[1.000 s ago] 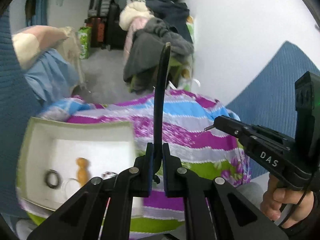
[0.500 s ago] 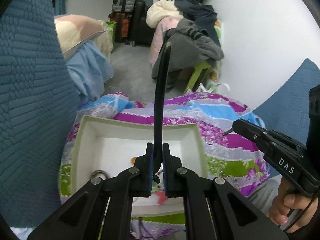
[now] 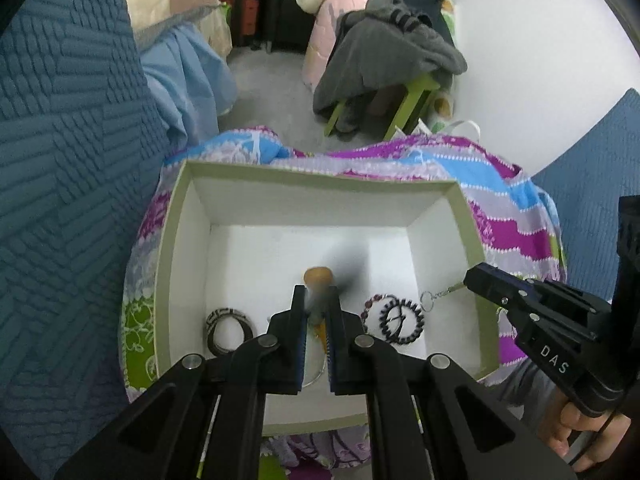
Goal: Organize jewelry
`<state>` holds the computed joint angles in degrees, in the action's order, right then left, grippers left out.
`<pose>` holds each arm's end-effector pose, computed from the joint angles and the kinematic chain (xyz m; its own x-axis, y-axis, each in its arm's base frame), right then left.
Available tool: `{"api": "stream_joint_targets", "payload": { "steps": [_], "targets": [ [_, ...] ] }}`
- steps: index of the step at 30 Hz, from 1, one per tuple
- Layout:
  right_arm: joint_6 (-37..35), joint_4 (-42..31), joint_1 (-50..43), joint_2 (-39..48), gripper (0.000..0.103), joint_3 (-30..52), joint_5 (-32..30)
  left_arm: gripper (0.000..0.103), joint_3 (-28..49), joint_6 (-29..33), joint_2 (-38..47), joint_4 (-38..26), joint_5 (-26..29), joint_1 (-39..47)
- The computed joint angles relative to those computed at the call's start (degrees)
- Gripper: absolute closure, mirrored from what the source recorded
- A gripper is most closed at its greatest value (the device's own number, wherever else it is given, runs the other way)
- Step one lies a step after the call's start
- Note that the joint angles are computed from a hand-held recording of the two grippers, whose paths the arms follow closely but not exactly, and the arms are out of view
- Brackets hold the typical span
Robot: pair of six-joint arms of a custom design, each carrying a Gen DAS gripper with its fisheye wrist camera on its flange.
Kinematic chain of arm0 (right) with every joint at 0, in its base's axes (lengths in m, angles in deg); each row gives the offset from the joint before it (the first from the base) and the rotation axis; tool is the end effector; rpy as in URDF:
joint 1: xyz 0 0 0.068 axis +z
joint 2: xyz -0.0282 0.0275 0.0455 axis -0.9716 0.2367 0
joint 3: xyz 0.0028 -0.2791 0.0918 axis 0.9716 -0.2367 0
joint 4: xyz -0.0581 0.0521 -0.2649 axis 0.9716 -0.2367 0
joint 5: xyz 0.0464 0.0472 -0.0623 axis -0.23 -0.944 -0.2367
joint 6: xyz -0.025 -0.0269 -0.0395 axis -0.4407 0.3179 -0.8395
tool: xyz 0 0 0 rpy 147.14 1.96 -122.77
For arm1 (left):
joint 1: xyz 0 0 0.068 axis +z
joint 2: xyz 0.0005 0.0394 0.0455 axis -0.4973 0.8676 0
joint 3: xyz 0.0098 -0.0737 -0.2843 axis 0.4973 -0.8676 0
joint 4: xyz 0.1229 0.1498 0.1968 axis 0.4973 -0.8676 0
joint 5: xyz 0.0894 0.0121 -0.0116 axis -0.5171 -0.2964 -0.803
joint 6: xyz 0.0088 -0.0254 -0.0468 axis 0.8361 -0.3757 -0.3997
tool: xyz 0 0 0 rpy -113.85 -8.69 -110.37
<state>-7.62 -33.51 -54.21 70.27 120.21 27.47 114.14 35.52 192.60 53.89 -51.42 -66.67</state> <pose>0.2742 0.1131 0.1621 -0.8759 -0.0840 -0.4752 -0.1833 0.9688 0.1667 0.3145 -0.2330 0.1507 -0.9039 -0.0404 -0.4258 0.0666 0.9701 -0.2335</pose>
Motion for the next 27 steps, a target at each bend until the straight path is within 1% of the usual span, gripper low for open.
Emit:
{"api": "stream_joint_targets", "payload": {
  "steps": [3,5,8,9,10,11,12,13,14,18,20,27],
  "targets": [
    [1.0,0.2,0.2,0.1,0.100,-1.1,0.6,0.096,-1.1,0.0,-0.1,1.0,0.4,0.0],
    [1.6,-0.4,0.1,-0.4,0.098,-1.5,0.8,0.095,-0.9,0.1,-0.2,0.7,0.3,-0.2],
    [1.6,-1.7,-0.5,-2.2,0.091,-1.5,0.7,0.094,0.9,0.4,0.0,-2.2,-0.2,-0.9],
    [1.5,-2.0,-0.7,-3.3,0.086,-1.7,0.4,0.093,1.1,0.2,-0.4,-2.7,-0.3,-1.1],
    [1.4,-2.2,-1.0,-4.0,0.081,-1.6,0.3,0.088,1.8,-0.1,-0.5,-3.6,-0.7,-1.6],
    [1.3,-2.9,-1.1,-5.1,0.079,-1.5,0.5,0.074,2.5,-0.3,-0.5,-4.8,-1.4,-2.0],
    [1.2,-3.7,-1.0,-6.1,0.078,-1.2,0.9,0.066,3.1,-0.5,-0.9,-5.9,-2.5,-2.6],
    [1.2,-4.4,-1.0,-7.1,0.077,-0.9,1.2,0.052,3.1,-0.7,-1.8,-6.2,-3.6,-3.3],
    [1.1,-5.2,-1.1,-8.2,0.077,-0.7,1.4,0.049,2.8,-1.0,-2.6,-6.0,-4.4,-3.8],
    [0.5,-9.0,-1.2,-13.8,0.068,0.6,2.9,0.049,3.3,-2.4,-6.1,-8.4,-6.5,-5.2],
    [-0.1,-11.1,-1.8,-16.8,0.068,1.4,2.7,0.049,3.9,-2.9,-8.0,-10.0,-8.0,-6.0],
    [-1.0,-18.6,-2.2,-26.4,0.064,5.7,6.2,0.049,7.9,-4.7,-14.1,-17.1,-13.3,-9.4]
  ]
}}
